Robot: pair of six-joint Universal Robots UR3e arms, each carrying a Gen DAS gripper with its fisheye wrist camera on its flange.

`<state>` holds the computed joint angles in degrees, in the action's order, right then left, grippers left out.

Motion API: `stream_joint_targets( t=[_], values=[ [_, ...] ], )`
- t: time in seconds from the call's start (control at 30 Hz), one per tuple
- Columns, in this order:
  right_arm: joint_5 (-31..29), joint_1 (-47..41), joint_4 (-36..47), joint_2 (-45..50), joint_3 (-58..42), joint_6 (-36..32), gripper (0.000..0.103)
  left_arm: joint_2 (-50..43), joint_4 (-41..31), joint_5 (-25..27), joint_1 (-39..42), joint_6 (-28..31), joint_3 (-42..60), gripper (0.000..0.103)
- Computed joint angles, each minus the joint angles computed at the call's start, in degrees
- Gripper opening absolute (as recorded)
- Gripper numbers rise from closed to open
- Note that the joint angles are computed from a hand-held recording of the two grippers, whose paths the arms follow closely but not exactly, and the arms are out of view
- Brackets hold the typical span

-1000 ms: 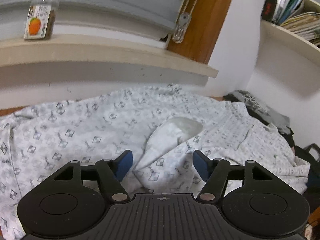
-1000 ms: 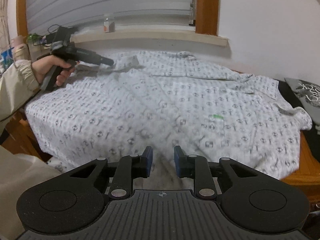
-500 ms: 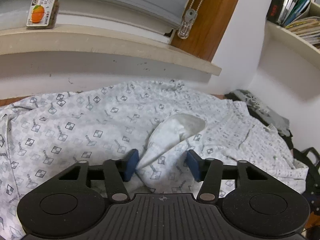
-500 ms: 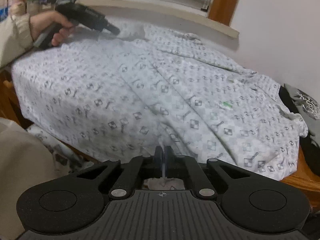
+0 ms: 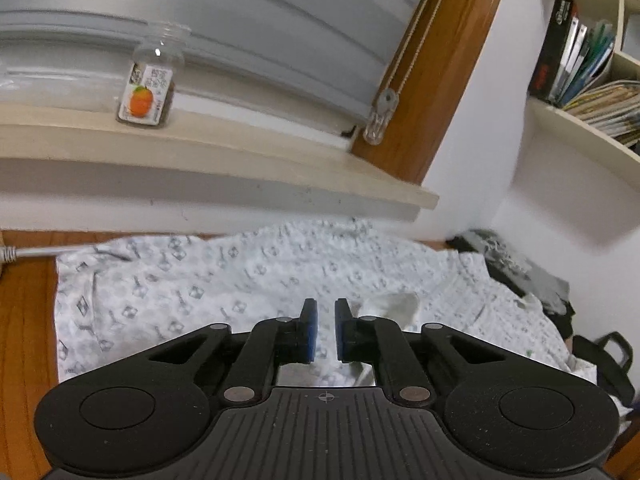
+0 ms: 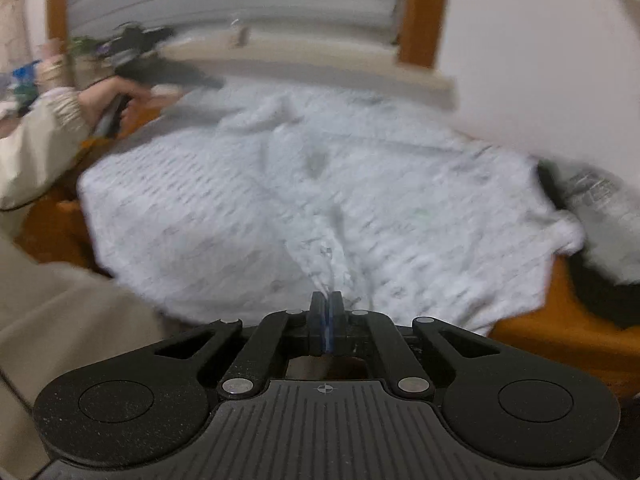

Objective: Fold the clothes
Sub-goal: 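Pinch the shirt front with the right tool while the left tool grasps the sleeve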

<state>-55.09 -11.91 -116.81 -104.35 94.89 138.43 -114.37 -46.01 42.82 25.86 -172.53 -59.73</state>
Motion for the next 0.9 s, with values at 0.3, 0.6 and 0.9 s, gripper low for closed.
stream_joint_targets(
  t=[0.3, 0.6, 0.9],
  values=[
    [0.19, 0.92, -14.7, 5.91, 0.7, 6.06, 0.023, -4.65, -10.2, 4.84, -8.05, 9.35, 7.66, 0.072],
    [-0.92, 1.75, -19.07, 21.01, -5.68, 3.2, 0.035, -4.38, -11.55, 4.46, -7.75, 14.24, 6.61, 0.009],
    [2.21, -0.23, -12.93, 25.56, -13.06, 1.32, 0.004, 6.73, -16.24, -2.89, -0.19, 18.1, -2.99, 0.009]
  ],
)
